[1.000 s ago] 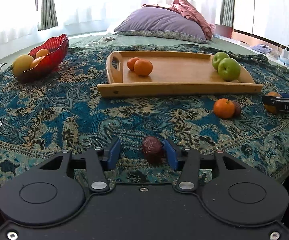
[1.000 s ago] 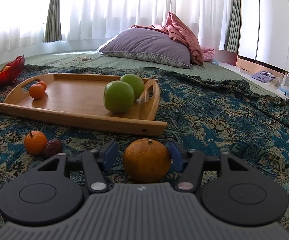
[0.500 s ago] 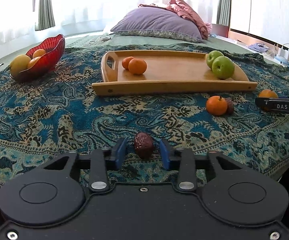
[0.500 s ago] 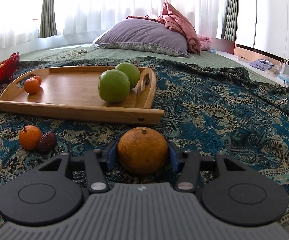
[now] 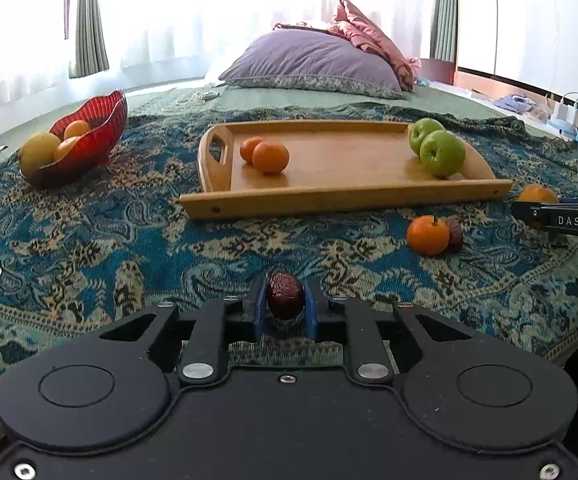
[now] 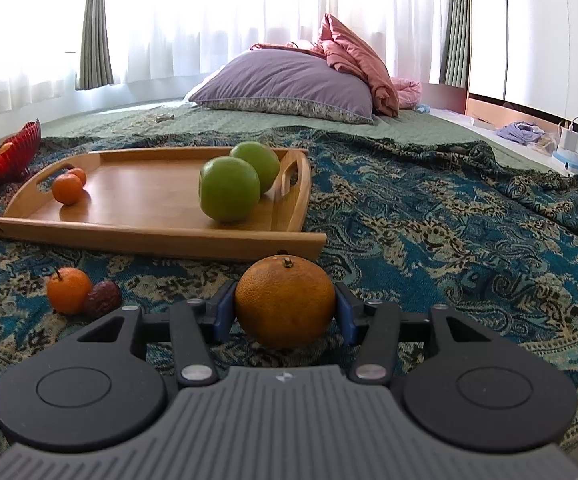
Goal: Organize fruits
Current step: 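Carry the large orange and red date over the tray with both grippers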
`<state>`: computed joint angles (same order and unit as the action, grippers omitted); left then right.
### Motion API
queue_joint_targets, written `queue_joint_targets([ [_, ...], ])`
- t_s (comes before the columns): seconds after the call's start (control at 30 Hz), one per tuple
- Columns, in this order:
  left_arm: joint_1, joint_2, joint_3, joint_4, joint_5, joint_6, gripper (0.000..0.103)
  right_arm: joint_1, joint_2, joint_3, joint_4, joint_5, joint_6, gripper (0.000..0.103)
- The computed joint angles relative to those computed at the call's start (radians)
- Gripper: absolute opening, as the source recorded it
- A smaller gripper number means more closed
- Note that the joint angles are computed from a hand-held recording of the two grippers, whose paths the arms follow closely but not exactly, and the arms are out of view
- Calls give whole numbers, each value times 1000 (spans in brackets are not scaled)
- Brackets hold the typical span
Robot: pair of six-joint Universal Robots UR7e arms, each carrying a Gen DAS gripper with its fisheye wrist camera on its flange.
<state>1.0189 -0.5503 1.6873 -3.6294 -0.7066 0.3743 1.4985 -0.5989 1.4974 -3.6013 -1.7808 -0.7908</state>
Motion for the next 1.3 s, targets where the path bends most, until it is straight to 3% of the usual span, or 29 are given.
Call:
queue_joint_targets([
  [0.6, 12, 40, -157, 53, -69, 47, 19, 35, -3, -23, 65, 109, 45, 54],
  [0.87, 32, 83, -293, 141, -121, 51, 19, 59, 38, -106, 117, 139, 48, 54],
  [1.3, 64, 158, -529, 308, -172, 20, 19, 82, 113, -274, 255, 125, 71, 54],
])
